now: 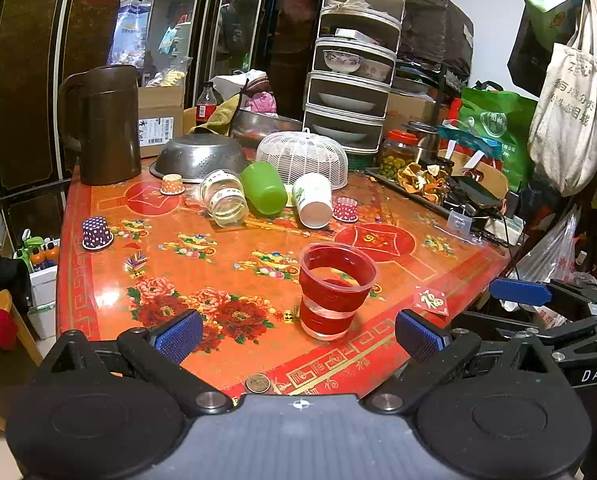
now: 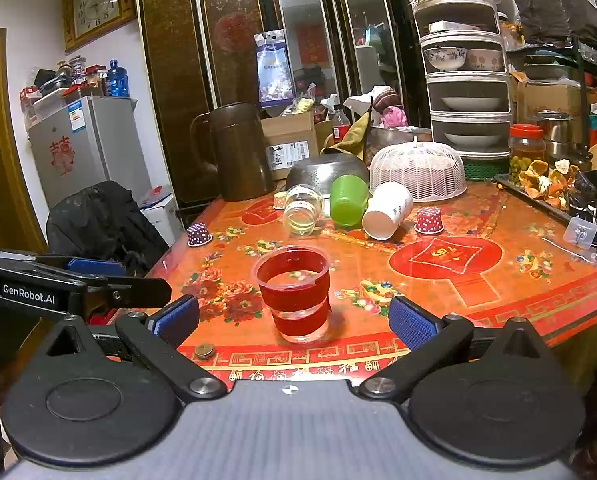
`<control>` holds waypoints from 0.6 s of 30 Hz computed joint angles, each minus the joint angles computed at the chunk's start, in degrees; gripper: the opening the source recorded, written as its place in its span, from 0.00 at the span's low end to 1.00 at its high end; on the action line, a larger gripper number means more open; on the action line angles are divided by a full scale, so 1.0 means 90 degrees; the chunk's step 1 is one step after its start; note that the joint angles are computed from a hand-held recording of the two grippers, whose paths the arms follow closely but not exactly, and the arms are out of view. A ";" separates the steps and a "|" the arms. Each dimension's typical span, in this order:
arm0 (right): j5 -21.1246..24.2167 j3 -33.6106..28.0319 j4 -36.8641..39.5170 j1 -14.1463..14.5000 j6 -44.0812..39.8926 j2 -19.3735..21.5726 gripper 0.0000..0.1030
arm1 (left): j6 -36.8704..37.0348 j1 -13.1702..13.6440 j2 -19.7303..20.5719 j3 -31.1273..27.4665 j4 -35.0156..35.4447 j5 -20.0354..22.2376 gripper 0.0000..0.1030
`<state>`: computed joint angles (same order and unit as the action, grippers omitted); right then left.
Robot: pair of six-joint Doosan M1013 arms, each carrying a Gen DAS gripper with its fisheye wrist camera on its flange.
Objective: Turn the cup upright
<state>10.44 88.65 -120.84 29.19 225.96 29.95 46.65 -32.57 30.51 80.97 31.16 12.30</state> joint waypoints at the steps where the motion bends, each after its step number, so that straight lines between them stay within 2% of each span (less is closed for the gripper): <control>1: 0.0004 0.0001 0.0002 0.0001 -0.0005 -0.0001 0.99 | 0.0006 -0.0001 0.0001 0.0000 -0.0003 0.0000 1.00; 18: -0.0012 0.0005 0.0034 0.0004 -0.0035 0.0003 0.99 | 0.0114 -0.0004 0.0007 -0.0011 -0.0110 0.0013 1.00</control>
